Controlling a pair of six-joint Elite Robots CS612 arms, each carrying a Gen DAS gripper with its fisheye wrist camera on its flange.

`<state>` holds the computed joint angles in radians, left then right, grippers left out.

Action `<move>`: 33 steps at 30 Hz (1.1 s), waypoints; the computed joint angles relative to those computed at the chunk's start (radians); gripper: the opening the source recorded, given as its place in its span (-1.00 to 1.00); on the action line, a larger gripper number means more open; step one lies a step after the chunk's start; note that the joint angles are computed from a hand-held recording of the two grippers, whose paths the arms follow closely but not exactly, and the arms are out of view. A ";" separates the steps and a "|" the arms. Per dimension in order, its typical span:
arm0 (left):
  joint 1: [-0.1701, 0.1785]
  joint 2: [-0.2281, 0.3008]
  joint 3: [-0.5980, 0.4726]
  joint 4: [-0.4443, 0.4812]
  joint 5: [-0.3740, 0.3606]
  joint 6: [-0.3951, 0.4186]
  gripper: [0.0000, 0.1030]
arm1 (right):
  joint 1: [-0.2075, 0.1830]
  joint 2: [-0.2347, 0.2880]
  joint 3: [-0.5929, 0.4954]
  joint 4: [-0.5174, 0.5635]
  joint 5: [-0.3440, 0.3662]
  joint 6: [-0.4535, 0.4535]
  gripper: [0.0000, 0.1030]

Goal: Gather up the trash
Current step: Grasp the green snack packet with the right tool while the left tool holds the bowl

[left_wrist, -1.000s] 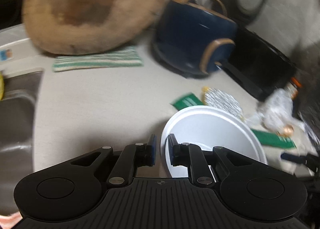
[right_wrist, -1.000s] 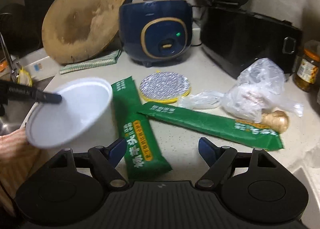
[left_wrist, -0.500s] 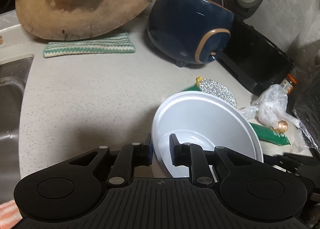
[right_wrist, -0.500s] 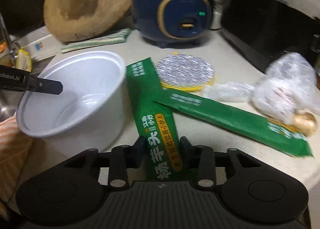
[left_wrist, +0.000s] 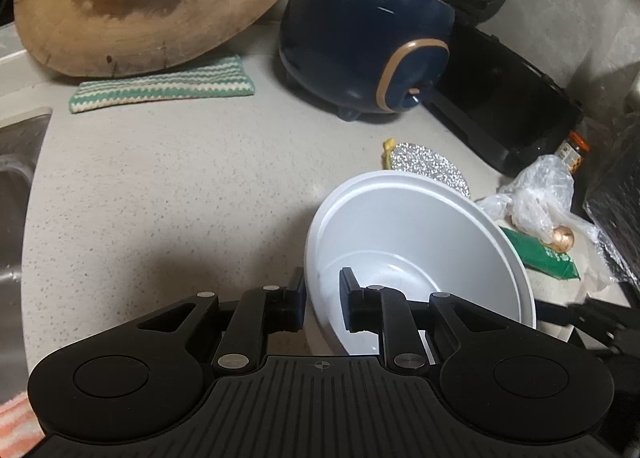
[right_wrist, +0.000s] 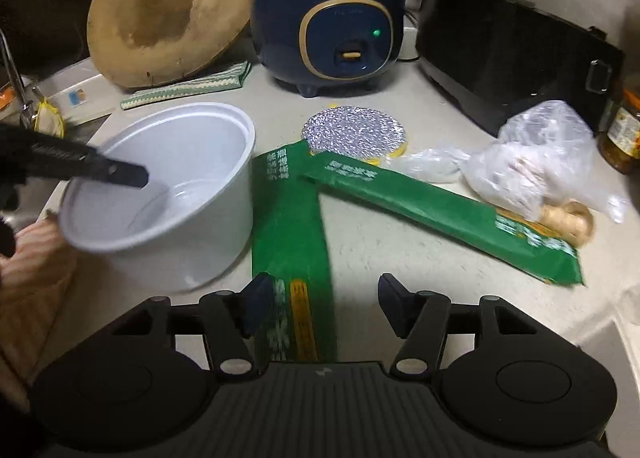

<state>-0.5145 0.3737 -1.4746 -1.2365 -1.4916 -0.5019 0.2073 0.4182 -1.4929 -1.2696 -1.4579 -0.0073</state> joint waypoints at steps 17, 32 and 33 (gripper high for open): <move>0.002 0.004 0.008 0.003 -0.023 0.000 -0.63 | -0.009 -0.027 0.044 -0.014 0.125 0.040 -0.87; 0.008 0.026 -0.057 -0.061 0.013 -0.097 -0.70 | -0.005 0.004 -0.053 -0.021 0.049 0.069 -0.91; 0.009 0.028 -0.057 -0.058 -0.002 -0.102 -0.70 | -0.003 0.007 -0.056 -0.006 0.030 0.062 -0.90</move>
<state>-0.5050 0.4016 -1.5314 -1.2950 -1.4939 -0.6039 0.2045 0.4257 -1.5484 -1.2757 -1.4274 0.0543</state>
